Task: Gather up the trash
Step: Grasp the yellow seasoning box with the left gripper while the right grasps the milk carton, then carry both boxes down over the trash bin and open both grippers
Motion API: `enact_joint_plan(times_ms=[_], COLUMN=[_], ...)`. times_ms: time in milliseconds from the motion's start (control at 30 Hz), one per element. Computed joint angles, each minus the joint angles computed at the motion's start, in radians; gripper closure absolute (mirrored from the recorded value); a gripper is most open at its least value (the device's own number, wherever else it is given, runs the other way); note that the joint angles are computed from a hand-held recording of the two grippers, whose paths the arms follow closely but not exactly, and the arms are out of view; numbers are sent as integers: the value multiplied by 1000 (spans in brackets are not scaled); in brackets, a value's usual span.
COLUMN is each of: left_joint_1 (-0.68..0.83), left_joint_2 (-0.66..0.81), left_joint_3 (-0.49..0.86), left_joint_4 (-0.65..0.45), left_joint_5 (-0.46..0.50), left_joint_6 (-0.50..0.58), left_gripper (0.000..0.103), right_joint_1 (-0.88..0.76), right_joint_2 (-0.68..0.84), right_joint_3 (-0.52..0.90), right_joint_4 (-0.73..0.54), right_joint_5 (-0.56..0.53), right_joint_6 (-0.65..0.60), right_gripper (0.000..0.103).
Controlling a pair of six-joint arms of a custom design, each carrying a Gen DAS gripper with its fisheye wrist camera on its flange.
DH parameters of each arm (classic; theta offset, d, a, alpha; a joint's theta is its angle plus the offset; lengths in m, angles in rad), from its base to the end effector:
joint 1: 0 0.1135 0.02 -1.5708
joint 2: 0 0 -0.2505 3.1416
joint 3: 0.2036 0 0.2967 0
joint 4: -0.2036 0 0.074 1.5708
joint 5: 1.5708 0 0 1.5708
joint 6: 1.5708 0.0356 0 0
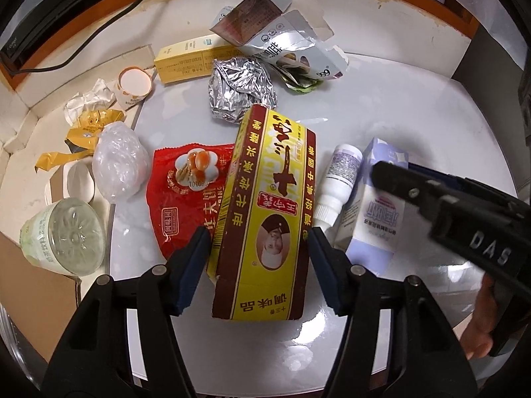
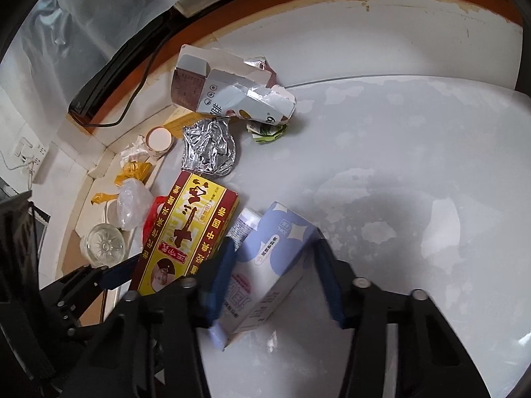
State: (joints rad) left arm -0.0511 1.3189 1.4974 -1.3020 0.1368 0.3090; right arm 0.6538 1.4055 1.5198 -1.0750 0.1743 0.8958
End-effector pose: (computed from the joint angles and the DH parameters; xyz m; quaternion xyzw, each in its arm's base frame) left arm 0.2795 -0.0192 0.3682 0.1891 0.9544 -0.0376 0.2280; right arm 0.2602 0.1916 0.3639 0.1407 0.9401 0.1500 0.2719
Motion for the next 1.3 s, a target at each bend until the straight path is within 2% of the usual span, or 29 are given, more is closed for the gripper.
enact_joint_plan(times_ms=[33,333,400,500,633,833,967,1067,1300], left_joint_1=[-3,-47,-44,-35,-15,57,151,248,595], left_joint_2=[0,4,10,-4,-44,-130,-216,-295,-420], left_joint_3=[-1,-26,-20,-28,-39,-58,-87,-113,-137], left_joint_4=[2,30,31,37,36,-12,-59,-103,-265], left_joint_5=[1,-24,-21,-29,-34,8,62,128,344], left_joint_6=[-4,-49,-59,-67,-74,-68,-44,0,201], left_gripper=[44,43,49,50,50,50,50,50,50], right_joint_1=[-7,-56,-58,-56,-20,32,44,44,81], right_joint_2=[-9,-50,-46,-36,25,159,132,63,-37], right_joint_3=[-4,-31,-31,-25,35,160,127,51,-24], right_joint_4=[-3,-18,-13,-1,-23,-105,-95,-54,-61], right_joint_5=[-7,-76,-86,-103,-54,19,21,1,3], right_joint_6=[-5,0,6,17,26,23,46,55,74], right_gripper=[68,68,66,63,46,45,46,54,67])
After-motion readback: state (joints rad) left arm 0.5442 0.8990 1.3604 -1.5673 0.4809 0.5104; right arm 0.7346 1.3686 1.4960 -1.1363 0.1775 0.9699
